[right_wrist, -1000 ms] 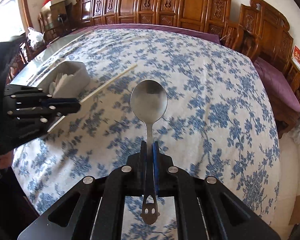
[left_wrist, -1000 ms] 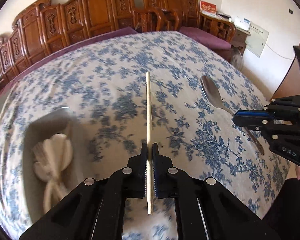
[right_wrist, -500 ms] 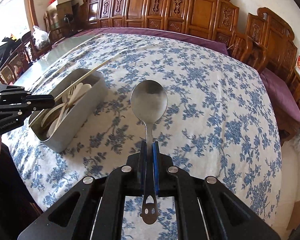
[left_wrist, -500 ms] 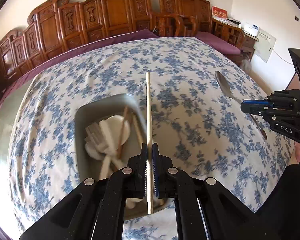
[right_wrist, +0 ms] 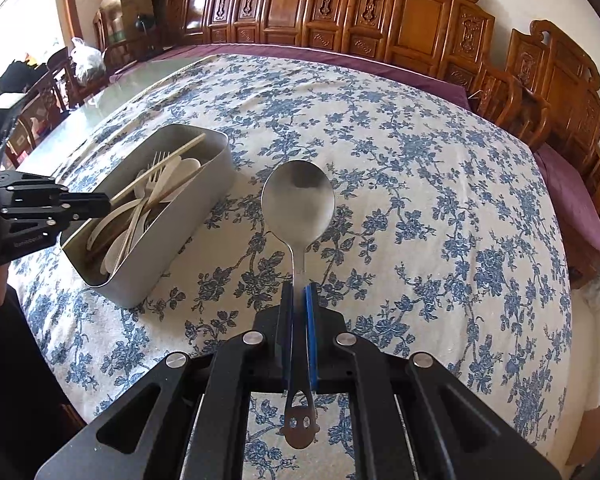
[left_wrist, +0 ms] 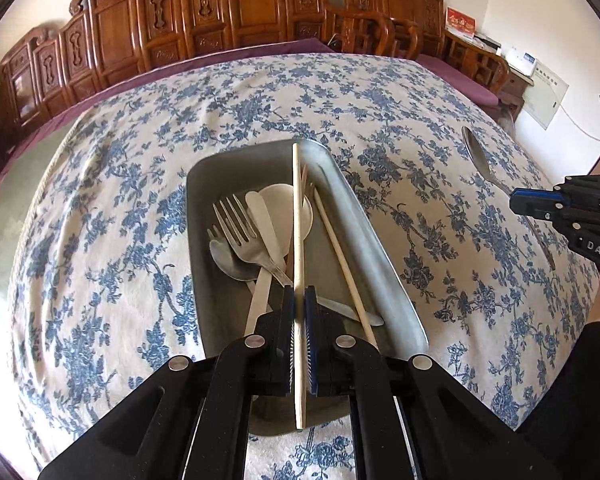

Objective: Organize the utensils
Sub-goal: 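Carry the chopstick to the tray with left while right carries the spoon, then open left over the tray while right lowers the steel spoon in and releases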

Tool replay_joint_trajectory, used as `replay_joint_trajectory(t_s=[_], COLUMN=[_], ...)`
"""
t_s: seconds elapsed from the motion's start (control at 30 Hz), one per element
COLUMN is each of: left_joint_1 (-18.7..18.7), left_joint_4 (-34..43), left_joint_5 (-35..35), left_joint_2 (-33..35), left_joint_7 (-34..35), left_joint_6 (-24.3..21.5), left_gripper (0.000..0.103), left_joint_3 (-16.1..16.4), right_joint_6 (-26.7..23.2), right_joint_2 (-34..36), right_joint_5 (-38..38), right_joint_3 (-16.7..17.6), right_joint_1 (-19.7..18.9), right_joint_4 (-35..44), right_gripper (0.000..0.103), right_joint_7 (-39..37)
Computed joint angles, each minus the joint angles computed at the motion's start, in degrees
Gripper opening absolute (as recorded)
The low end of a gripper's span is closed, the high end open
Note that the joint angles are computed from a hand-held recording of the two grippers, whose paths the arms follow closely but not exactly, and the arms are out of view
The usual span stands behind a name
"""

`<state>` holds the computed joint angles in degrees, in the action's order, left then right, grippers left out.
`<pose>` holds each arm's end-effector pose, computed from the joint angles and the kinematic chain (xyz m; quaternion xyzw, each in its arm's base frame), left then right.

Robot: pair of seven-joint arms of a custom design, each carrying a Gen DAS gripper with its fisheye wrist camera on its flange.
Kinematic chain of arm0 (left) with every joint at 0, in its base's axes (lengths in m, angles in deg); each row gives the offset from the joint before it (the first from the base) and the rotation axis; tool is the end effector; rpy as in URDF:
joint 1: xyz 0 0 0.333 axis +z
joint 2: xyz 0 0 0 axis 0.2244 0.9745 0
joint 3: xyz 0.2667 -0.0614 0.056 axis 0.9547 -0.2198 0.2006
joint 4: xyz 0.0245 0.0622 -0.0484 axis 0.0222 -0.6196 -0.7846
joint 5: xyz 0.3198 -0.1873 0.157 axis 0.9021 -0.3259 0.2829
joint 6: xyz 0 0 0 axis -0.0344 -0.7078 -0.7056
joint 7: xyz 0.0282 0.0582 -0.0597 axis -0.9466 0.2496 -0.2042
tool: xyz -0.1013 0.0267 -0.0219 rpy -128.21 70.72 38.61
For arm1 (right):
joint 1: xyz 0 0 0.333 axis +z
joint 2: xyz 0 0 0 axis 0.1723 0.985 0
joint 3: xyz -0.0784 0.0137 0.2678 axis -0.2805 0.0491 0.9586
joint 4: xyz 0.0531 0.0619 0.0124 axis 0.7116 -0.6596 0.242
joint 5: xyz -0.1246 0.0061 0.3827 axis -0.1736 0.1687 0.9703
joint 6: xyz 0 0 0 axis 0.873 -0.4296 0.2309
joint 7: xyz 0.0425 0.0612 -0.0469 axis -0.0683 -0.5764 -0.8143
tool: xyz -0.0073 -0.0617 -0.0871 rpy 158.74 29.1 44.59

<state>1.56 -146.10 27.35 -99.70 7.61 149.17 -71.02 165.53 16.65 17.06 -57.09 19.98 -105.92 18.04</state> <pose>0.4277 -0.2450 0.4538 -0.7305 0.6243 -0.1885 0.2030 0.5838 0.1206 0.4526 -0.9078 0.3014 -0.0907 0.2774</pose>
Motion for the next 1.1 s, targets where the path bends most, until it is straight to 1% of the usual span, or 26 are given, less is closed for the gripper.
replay_joint_trajectory(t_s=[0.17,0.27,0.33,0.4,0.43,0.47,0.67,0.83,1.1], left_joint_1=[0.38,0.82,1.55,2.6,3.17,3.39,4.11,4.91,5.92], left_joint_4=[-0.94,-2.24,-3.03,-3.67,-3.99,-4.32,-6.91,-9.36,-10.67], left_joint_5=[0.12,0.37,1.55,3.58,4.88,5.68,7.25,6.38,5.11], left_joint_2=[0.43,-0.56,-1.73,-3.16,-3.94,-4.61,-8.85,-11.83,-13.44], left_joint_7=[-1.4,-2.87,-4.39,-6.39,-7.65,-8.21,-10.32,-11.14,-10.92], left_joint_6=[1.87,3.45,3.82,3.32,2.94,2.6,2.26,3.0,2.89], left_gripper=[0.004,0.005,0.006,0.008,0.012,0.014,0.014,0.014,0.014], left_joint_3=[0.12,0.08,-0.55,-1.63,-2.3,-2.53,-2.41,-1.77,-1.71], right_joint_6=[-0.4,-0.42,-0.6,-0.89,-1.08,-1.22,-2.44,-2.68,-2.93], right_joint_2=[0.17,-0.04,-0.19,-0.34,-0.47,-0.63,-1.96,-2.3,-1.25], right_joint_5=[-0.87,-0.93,-0.79,-0.56,-0.29,-0.08,1.93,2.65,4.04], right_joint_3=[0.4,0.66,0.79,0.95,1.04,1.1,1.66,2.39,3.65], right_joint_1=[0.41,0.81,1.11,1.45,1.65,1.82,3.47,5.27,7.72], right_joint_4=[-0.3,-0.63,-0.73,-0.74,-0.74,-0.76,-0.96,-0.47,1.28], right_gripper=[0.007,0.007,0.007,0.008,0.008,0.008,0.008,0.008,0.008], right_joint_7=[1.08,1.49,1.69,1.98,2.07,2.13,2.32,3.31,6.02])
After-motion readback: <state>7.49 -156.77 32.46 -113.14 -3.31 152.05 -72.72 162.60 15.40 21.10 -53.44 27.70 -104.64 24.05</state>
